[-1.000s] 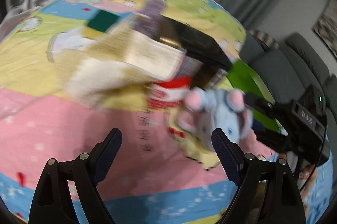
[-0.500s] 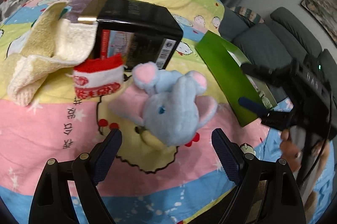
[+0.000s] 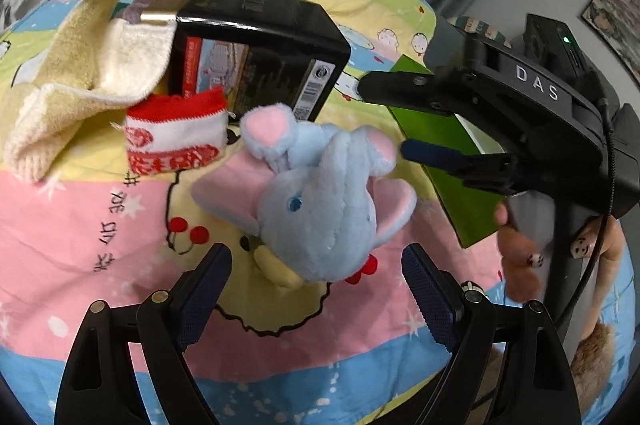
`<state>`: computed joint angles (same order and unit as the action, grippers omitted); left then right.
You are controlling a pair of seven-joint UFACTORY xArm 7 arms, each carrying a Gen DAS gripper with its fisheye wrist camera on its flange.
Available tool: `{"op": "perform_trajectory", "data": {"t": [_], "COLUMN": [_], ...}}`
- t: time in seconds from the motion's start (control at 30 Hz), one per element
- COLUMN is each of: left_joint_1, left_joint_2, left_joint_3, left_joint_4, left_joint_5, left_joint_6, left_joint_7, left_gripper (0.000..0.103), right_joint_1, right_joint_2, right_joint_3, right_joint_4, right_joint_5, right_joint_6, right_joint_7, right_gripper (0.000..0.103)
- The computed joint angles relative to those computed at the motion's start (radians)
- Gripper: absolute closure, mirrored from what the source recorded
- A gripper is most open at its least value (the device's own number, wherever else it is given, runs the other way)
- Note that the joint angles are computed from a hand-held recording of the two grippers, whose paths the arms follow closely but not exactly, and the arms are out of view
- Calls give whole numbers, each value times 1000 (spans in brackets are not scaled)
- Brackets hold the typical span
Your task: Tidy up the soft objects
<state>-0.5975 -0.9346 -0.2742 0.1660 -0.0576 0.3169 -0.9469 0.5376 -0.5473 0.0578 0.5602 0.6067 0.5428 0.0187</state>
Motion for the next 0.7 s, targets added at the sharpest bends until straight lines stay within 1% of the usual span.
{"op": "perform_trajectory", "data": {"t": [0.1, 0.17, 0.2, 0.27, 0.37, 0.4, 0.47, 0.5, 0.53, 0.6, 0.7], "left_joint_1": [9, 28, 32, 48, 77, 82, 90, 94, 104, 117, 113], "left_joint_2": [29, 50, 41, 42, 61, 58, 63, 63, 71, 81, 79], "left_joint_3": [-17, -41, -53, -75, -103, -111, -116, -122, -130, -141, -130], "left_joint_4": [6, 9, 5, 2, 10, 8, 8, 9, 14, 26, 29], "left_joint_5": [4, 15, 21, 36, 59, 68, 85, 92, 101, 119, 132], "left_joint_6": [-17, -33, -27, -34, -43, -38, -47, -49, -54, -52, -58], "left_joint_7": [-13, -32, -44, -70, -112, -123, -136, -145, -155, -167, -172], "left_gripper": [16, 16, 16, 16, 25, 30, 31, 35, 35, 36, 36], "right_joint_1": [35, 42, 40, 41, 54, 63, 86, 89, 83, 67, 61], "right_joint_2": [21, 34, 40, 47, 66, 71, 82, 86, 85, 75, 50], "right_joint_3": [-15, -14, -8, -1, -12, -21, -47, -51, -41, -15, -8], "right_joint_4": [1, 3, 3, -2, -5, -7, -7, -6, -8, -16, -31], "right_joint_5": [36, 51, 52, 59, 95, 123, 200, 232, 247, 251, 273], "right_joint_6": [-13, -2, 0, -2, 4, 1, 9, 10, 6, -10, -20], "right_joint_7": [-47, -59, -58, -65, -101, -121, -180, -206, -216, -214, -208], "right_gripper": [15, 16, 18, 26, 34, 36, 47, 50, 53, 55, 57]}}
